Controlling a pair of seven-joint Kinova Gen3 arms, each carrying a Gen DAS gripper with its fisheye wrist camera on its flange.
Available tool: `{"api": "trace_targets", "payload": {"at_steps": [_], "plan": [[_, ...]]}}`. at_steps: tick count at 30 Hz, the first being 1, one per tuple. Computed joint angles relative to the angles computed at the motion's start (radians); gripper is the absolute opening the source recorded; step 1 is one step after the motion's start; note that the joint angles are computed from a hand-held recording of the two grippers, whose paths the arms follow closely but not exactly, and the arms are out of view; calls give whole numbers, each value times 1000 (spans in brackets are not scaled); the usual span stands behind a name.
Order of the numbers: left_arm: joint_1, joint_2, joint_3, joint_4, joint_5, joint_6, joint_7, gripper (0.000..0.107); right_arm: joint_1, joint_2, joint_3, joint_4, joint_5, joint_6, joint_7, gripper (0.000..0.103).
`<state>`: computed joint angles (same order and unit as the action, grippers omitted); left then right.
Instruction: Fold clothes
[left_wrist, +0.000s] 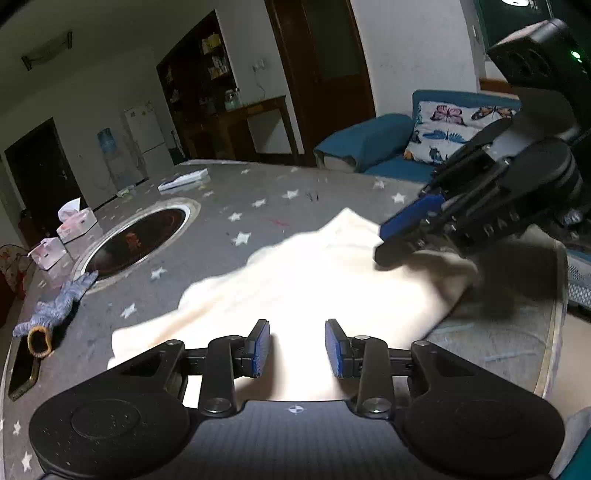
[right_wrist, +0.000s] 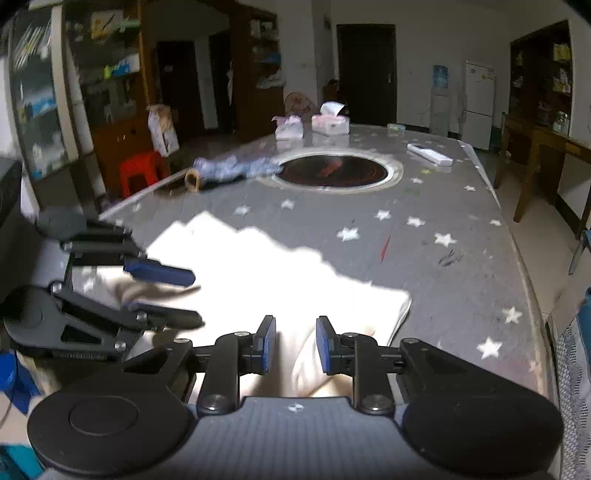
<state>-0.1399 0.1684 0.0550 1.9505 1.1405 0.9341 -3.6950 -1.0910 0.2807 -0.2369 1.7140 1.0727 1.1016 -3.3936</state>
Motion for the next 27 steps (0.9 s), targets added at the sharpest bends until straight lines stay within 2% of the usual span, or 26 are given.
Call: {"api": "trace_targets", "payload": {"at_steps": [4, 11, 14, 18, 22, 25, 27], "plan": [[-10, -2, -10, 3, -13, 7, 26, 36, -27, 37, -2, -17, -38, 57, 30, 21], [-26, -7, -19, 0, -26, 27, 61, 36, -92, 34, -3, -25, 13, 147, -11, 21], [-30, 3, -21, -7, -35, 35, 87, 36, -81, 16, -9, 0, 26, 85, -32, 20], [-43, 25, -24, -59, -84, 79, 194, 37, -53, 23, -15, 23, 2, 28, -25, 20], [-61, 34, -20, -99, -84, 89, 254, 37, -50, 6, -14, 19, 5, 31, -26, 20], [-56, 51, -12, -119, -71, 37, 303, 36, -53, 5, -14, 12, 27, 41, -20, 20], [-54, 61, -6, -118, -59, -18, 314, 36, -47, 8, -15, 15, 52, 14, -26, 20]]}}
